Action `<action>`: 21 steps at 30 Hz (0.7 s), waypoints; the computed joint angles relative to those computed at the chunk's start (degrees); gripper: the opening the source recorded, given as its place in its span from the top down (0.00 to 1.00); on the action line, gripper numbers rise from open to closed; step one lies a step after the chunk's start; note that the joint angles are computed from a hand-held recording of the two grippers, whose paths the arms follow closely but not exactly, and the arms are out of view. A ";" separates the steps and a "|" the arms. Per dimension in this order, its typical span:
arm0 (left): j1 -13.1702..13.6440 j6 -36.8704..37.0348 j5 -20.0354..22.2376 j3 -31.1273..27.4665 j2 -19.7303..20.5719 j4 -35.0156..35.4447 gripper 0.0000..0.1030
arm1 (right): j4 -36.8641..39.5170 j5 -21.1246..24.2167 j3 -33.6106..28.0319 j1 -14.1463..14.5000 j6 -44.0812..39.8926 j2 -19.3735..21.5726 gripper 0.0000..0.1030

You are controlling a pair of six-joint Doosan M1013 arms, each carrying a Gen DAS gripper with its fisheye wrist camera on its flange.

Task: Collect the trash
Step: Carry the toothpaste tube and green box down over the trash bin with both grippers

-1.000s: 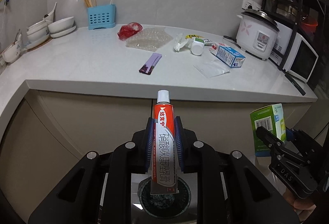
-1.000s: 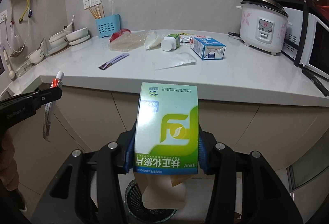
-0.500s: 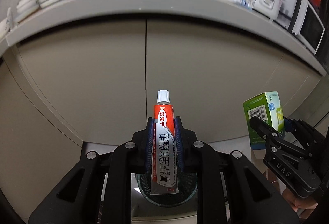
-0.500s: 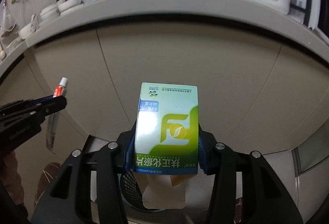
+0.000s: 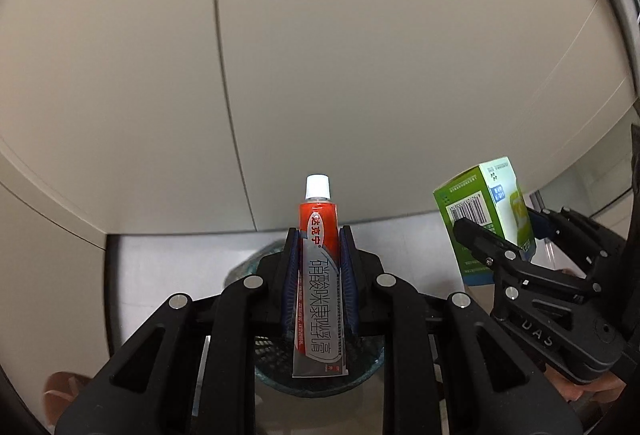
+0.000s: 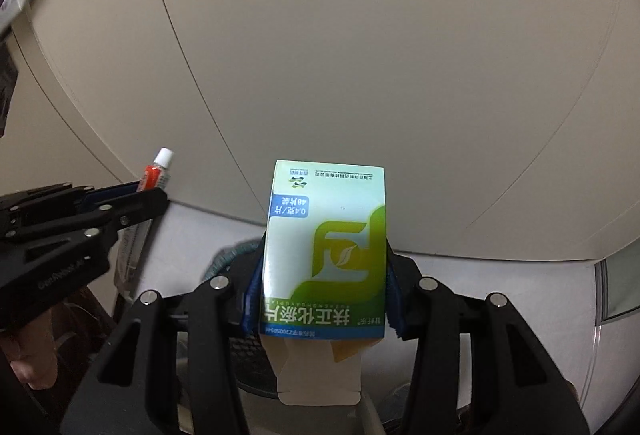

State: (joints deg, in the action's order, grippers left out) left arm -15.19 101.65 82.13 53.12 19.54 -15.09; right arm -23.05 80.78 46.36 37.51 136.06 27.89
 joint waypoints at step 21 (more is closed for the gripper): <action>-1.40 1.04 5.08 10.31 4.24 5.35 0.81 | 13.63 1.18 6.62 -4.16 -12.01 4.04 0.56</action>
State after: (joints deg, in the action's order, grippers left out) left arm -16.59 102.70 87.21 63.42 23.78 -9.73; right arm -9.42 81.96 52.98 33.35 124.05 31.93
